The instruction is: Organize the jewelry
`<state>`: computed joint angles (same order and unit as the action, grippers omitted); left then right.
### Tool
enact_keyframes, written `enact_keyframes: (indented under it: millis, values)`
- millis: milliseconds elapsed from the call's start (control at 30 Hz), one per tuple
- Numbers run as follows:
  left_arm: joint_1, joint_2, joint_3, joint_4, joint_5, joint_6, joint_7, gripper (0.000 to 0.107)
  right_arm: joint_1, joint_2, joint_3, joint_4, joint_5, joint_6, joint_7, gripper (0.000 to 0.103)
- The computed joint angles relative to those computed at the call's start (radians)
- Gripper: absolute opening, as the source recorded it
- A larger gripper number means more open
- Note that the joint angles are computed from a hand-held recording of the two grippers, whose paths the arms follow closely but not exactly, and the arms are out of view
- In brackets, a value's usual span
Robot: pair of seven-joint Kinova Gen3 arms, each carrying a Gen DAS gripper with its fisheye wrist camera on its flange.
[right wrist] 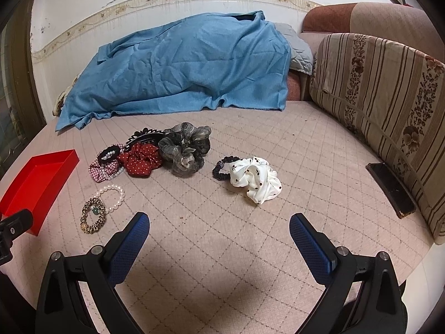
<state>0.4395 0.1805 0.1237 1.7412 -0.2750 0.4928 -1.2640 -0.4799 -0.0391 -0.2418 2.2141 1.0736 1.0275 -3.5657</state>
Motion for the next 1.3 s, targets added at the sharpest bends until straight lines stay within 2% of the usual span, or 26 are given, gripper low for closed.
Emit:
enact_keyframes:
  millis: [267,1100,1200,1300]
  values:
    - [0.004,0.012,0.0,-0.002,0.006,-0.013,-0.009,0.103,0.012,0.006,0.011,0.005,-0.002,-0.026,0.005,0.102]
    - [0.036,0.088,-0.028,-0.065,-0.013,0.036,-0.001,0.103,0.066,0.014,0.05,0.03,0.008,-0.118,0.02,0.102]
    - [0.026,0.105,-0.033,-0.087,-0.009,0.039,-0.005,0.103,0.09,0.007,0.065,0.036,0.014,-0.146,0.039,0.102]
    - [-0.012,0.143,-0.012,-0.135,0.043,0.067,-0.06,0.103,0.124,0.001,0.085,0.041,0.028,-0.185,0.066,0.102]
